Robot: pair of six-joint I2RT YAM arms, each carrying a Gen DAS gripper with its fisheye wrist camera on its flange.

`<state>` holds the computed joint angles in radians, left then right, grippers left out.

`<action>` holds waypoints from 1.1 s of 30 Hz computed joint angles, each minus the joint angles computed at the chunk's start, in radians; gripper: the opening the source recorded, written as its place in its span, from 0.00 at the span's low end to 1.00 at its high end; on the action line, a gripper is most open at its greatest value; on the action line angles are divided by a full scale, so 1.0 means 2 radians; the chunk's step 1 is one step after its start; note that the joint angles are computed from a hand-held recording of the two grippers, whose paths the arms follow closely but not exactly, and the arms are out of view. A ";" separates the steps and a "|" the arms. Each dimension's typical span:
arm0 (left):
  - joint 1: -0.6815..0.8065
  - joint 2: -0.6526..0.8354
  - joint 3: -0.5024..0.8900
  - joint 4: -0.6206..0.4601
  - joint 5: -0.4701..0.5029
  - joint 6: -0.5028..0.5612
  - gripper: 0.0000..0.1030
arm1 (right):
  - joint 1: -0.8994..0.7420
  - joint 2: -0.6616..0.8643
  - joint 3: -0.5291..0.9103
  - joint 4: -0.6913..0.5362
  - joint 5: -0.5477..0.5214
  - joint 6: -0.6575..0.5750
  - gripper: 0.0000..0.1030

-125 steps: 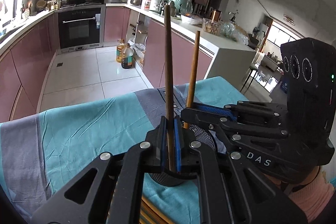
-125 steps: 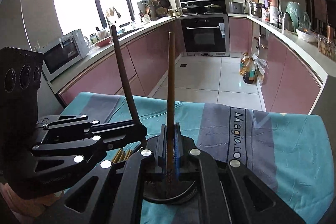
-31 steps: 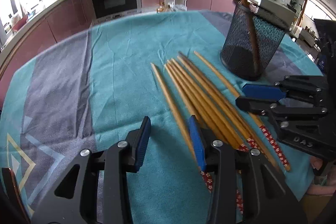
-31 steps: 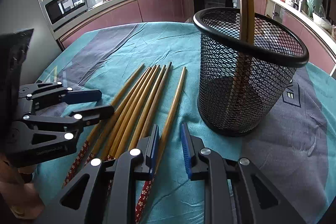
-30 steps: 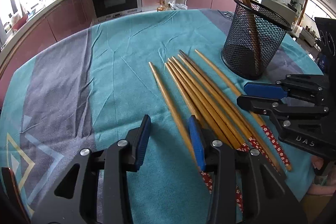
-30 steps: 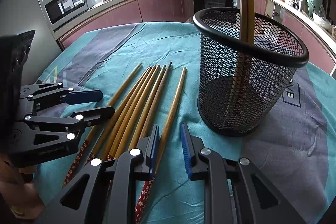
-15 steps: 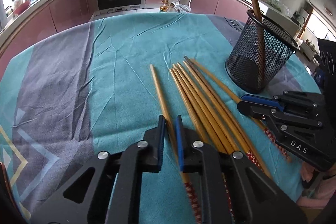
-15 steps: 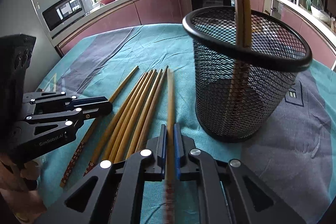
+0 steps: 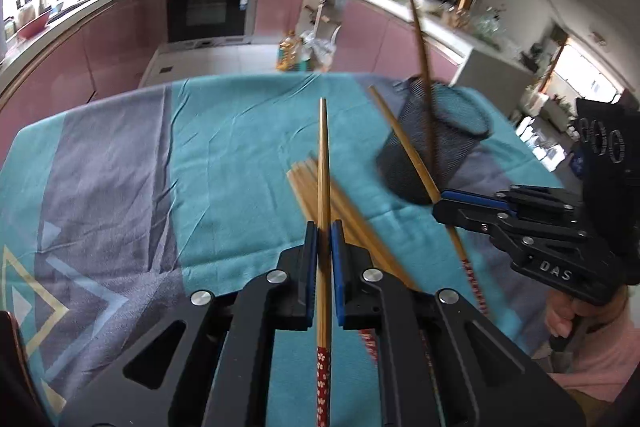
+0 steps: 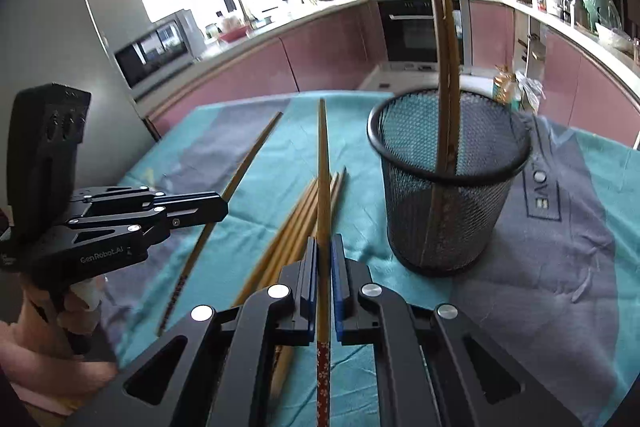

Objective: Organize utensils
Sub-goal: 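Close the left tool on a chopstick while the right tool grasps another chopstick, then raise the left tool's chopstick and lower it into the cup while the right tool does likewise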

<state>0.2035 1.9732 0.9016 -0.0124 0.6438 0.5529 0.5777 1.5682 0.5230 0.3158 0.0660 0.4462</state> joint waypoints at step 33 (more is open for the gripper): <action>-0.055 -0.196 0.041 -0.017 0.138 -0.141 0.07 | -0.122 -0.213 0.013 -0.050 -0.007 -0.089 0.05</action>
